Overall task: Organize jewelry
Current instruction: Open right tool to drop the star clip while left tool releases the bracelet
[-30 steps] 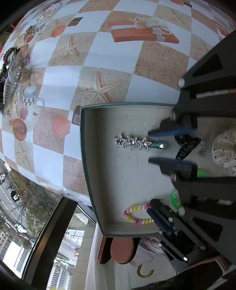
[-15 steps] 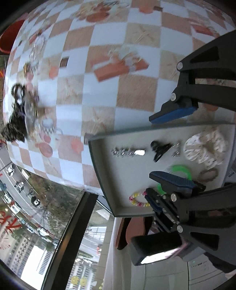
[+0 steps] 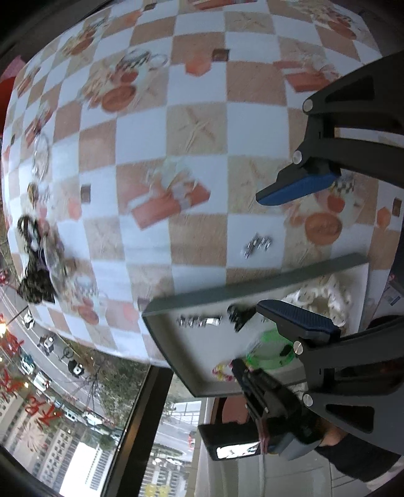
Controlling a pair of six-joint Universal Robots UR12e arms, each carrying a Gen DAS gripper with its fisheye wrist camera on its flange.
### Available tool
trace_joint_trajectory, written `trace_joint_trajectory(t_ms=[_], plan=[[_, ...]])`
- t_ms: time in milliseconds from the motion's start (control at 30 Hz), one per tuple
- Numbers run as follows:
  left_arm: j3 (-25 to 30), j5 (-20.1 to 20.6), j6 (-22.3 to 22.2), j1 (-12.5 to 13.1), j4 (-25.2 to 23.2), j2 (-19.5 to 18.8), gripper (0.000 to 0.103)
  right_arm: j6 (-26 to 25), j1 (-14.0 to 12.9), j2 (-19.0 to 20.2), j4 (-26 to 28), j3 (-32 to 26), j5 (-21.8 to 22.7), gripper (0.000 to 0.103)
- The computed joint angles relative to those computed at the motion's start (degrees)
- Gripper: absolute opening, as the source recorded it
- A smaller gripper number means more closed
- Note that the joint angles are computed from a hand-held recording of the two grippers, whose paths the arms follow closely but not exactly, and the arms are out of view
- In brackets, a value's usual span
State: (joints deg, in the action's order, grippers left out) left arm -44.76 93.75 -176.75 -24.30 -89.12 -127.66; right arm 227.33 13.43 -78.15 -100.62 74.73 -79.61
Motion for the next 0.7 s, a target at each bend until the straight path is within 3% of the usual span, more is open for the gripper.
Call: trace_joint_trajectory(t_ms=[67, 100, 133, 200, 400, 533, 700], plan=[[0.0, -0.1, 0.0, -0.1, 0.0, 0.0, 0.014, 0.6, -0.3, -0.8, 0.3, 0.8, -0.3, 0.067], [0.4, -0.1, 0.0, -0.1, -0.2, -0.1, 0.045, 0.8, -0.4, -1.2, 0.3, 1.2, -0.5, 0.067], [0.4, 0.1, -0.3, -0.2, -0.1, -0.1, 0.103, 1.0, -0.5, -1.5, 0.4, 1.5, -0.6, 0.067], [-1.3, 2.2, -1.1, -0.6, 3.8, 0.9, 0.103, 1.2, -0.8, -2.1, 0.6, 2.0, -0.9, 0.067], [1.2, 2.3, 0.1, -1.1, 2.1, -0.1, 0.103, 1.6, -1.4, -3.5, 1.0, 3.4, -1.4, 0.067], [1.1, 2.4, 1.5, -1.6, 2.2, 0.5, 0.103, 2.4, -1.8, -4.6, 0.9, 4.7, -1.5, 0.080], [-0.2, 2.1, 2.2, -2.2, 1.4, 1.9, 0.103, 3.5, -2.4, -6.3, 1.4, 6.7, -1.6, 0.080]])
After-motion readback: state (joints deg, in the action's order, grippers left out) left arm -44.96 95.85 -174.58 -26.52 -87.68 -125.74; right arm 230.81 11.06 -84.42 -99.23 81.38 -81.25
